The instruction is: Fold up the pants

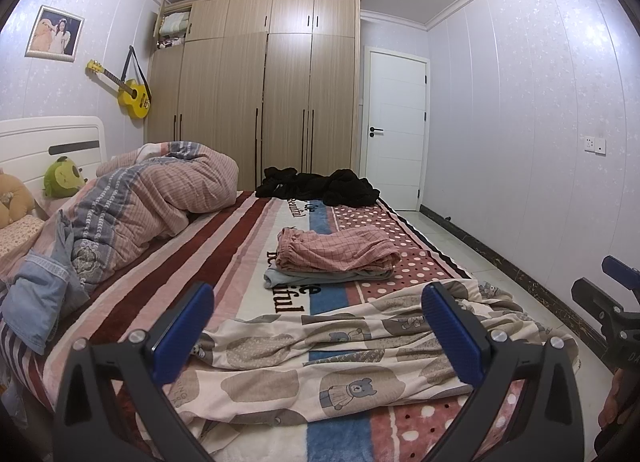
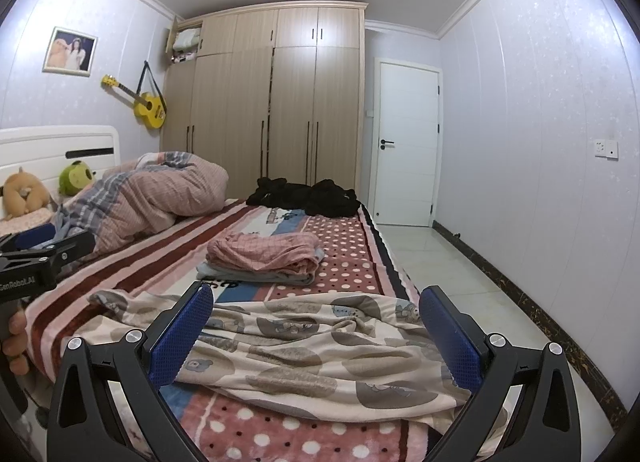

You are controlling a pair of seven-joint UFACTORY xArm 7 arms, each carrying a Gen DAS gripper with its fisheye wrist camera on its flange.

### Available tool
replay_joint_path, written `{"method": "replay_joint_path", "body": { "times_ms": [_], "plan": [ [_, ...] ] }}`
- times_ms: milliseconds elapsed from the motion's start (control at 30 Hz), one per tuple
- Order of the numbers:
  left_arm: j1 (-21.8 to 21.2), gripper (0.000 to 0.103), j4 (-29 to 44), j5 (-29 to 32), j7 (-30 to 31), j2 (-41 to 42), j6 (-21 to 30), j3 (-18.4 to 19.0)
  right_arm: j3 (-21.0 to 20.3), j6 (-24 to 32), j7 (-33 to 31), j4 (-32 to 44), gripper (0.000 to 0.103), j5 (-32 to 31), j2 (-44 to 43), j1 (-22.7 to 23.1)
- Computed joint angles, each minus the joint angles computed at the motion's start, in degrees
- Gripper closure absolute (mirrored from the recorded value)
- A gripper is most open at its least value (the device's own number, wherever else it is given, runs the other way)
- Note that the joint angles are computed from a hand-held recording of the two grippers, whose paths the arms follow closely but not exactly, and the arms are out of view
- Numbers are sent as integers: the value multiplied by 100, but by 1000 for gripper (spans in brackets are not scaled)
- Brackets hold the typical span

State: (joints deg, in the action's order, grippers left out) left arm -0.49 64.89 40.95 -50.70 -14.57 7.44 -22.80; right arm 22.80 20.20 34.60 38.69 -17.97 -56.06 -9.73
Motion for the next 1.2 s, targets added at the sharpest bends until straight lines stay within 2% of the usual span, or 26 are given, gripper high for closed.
{"method": "replay_joint_path", "body": {
  "times_ms": [633, 833, 1033, 1200],
  "plan": [
    [-35, 1, -40, -63, 47, -18, 9, 29, -90, 57, 32, 13, 0, 92, 101, 188],
    [-83, 1, 3, -130, 70, 68, 57, 56, -106, -48, 77, -44, 0, 40, 97, 50],
    [-430, 1, -55, -610, 374, 159, 154, 412, -17, -112, 192, -126, 0, 13, 117, -108],
    [-582, 1, -302, -1153, 760, 160, 298, 756, 315, -122, 564, -261, 0, -106, 61, -505]
  ]
}}
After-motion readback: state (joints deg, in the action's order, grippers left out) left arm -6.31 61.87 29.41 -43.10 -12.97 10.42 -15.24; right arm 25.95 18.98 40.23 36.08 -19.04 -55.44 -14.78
